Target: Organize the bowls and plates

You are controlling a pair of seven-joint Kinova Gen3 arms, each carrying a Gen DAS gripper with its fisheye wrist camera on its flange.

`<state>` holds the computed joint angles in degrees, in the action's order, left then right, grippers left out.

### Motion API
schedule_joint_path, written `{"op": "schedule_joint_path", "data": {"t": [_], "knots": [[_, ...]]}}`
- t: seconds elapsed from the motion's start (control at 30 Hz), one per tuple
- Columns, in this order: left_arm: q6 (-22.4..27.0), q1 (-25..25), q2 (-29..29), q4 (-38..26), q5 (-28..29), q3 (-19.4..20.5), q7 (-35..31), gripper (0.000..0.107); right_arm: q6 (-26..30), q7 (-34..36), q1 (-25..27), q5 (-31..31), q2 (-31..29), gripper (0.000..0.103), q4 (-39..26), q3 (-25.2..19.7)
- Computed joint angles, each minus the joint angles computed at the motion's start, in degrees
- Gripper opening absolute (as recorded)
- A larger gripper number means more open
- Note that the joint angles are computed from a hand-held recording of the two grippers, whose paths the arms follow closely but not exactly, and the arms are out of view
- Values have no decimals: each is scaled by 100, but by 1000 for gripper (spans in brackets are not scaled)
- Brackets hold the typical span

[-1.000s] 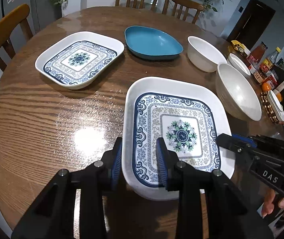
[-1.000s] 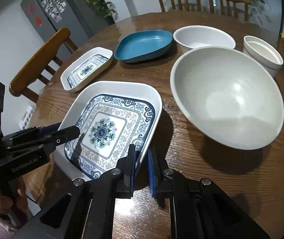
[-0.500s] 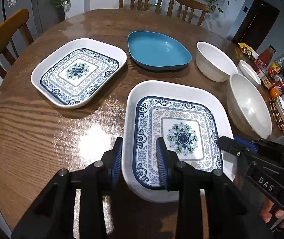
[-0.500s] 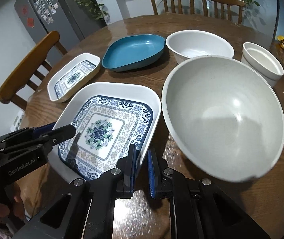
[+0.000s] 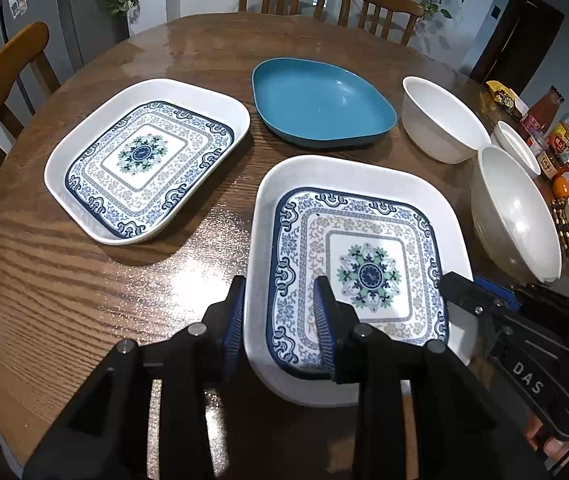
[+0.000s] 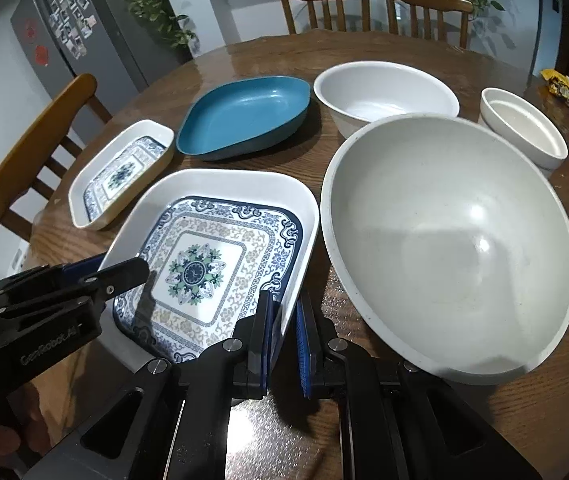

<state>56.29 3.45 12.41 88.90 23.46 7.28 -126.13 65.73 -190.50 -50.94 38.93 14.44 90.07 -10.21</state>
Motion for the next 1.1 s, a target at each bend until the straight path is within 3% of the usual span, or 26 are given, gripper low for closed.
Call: {"op": "schedule_joint_path", "data": {"t": [0.17, 0.23, 0.3, 0.37, 0.47, 0.77, 1.1], "knots": [[133, -205, 1, 6, 382, -8, -135, 40, -232, -339, 7, 82, -104, 13, 206, -18], [86, -331, -175, 139, 583, -39, -327, 52, -250, -436, -37, 121, -155, 13, 262, -61], [-6, -521, -435, 334, 937, -117, -670, 71, -87, -580, -171, 272, -191, 15, 273, -116], [-13, -659, -584, 424, 1272, -229, -931, 79, 251, -738, -348, 487, -175, 23, 200, -168], [124, -822, -651, 350, 1537, -417, -1029, 79, 563, -917, -515, 748, -201, 41, 155, -240], [121, -948, -329, -70, 1144, -520, -259, 79, -129, -207, -312, 747, -299, 41, -51, -389], [-15, -856, 197, -721, 543, -374, 685, 76, -1003, 1130, 320, 16, 53, 41, -831, 32]]}}
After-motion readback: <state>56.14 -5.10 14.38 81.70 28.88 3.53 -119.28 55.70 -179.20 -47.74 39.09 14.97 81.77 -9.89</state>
